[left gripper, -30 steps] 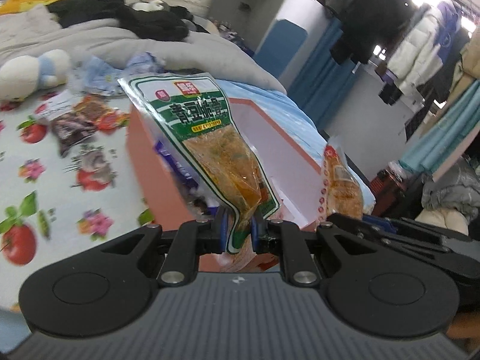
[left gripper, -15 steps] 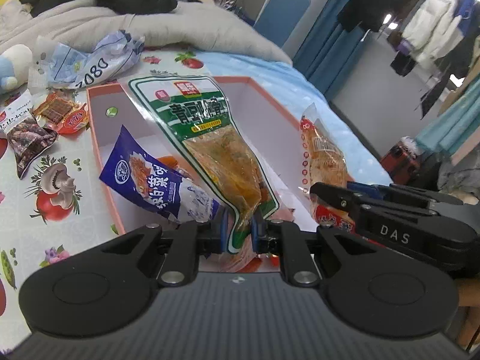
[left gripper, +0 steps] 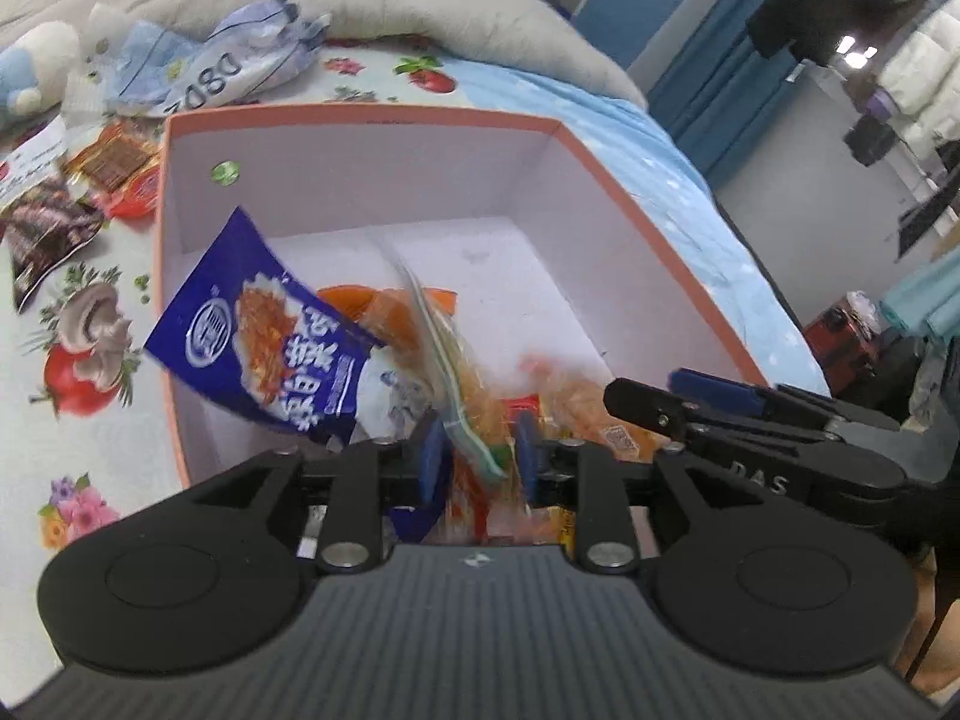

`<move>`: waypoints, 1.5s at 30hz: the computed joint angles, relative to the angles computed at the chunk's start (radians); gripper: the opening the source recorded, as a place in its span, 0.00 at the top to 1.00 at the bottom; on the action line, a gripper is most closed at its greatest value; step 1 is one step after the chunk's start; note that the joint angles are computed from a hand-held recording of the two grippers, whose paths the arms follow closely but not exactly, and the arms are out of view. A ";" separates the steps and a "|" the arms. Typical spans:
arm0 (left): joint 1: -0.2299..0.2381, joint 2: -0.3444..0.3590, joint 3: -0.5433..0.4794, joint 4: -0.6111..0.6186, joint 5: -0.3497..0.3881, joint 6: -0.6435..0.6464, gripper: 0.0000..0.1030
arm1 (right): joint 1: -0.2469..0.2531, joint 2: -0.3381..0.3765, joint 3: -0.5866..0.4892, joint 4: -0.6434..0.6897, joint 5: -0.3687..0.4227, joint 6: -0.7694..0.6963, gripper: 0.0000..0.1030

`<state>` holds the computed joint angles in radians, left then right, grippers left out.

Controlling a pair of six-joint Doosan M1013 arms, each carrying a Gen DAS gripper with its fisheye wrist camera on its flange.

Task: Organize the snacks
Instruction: 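Open both tools to drop the packets into the pink box, then withdraw both open tools from the pink box toward the loose snacks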

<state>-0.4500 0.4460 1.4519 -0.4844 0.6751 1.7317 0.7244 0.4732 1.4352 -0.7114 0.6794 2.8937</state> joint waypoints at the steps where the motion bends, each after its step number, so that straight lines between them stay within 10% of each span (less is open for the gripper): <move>1: -0.003 -0.003 0.001 0.026 -0.002 -0.030 0.62 | -0.001 -0.002 0.004 -0.002 -0.006 0.006 0.35; 9: 0.005 -0.063 0.059 -0.026 -0.060 0.054 0.36 | 0.032 -0.028 0.024 -0.109 0.008 0.137 0.35; 32: 0.081 -0.372 0.370 0.129 -0.340 -0.112 0.36 | 0.175 -0.021 -0.047 -0.281 -0.032 0.209 0.35; 45: 0.218 -0.471 0.494 -0.172 -0.341 0.219 0.34 | 0.255 0.066 -0.175 -0.246 0.044 0.206 0.34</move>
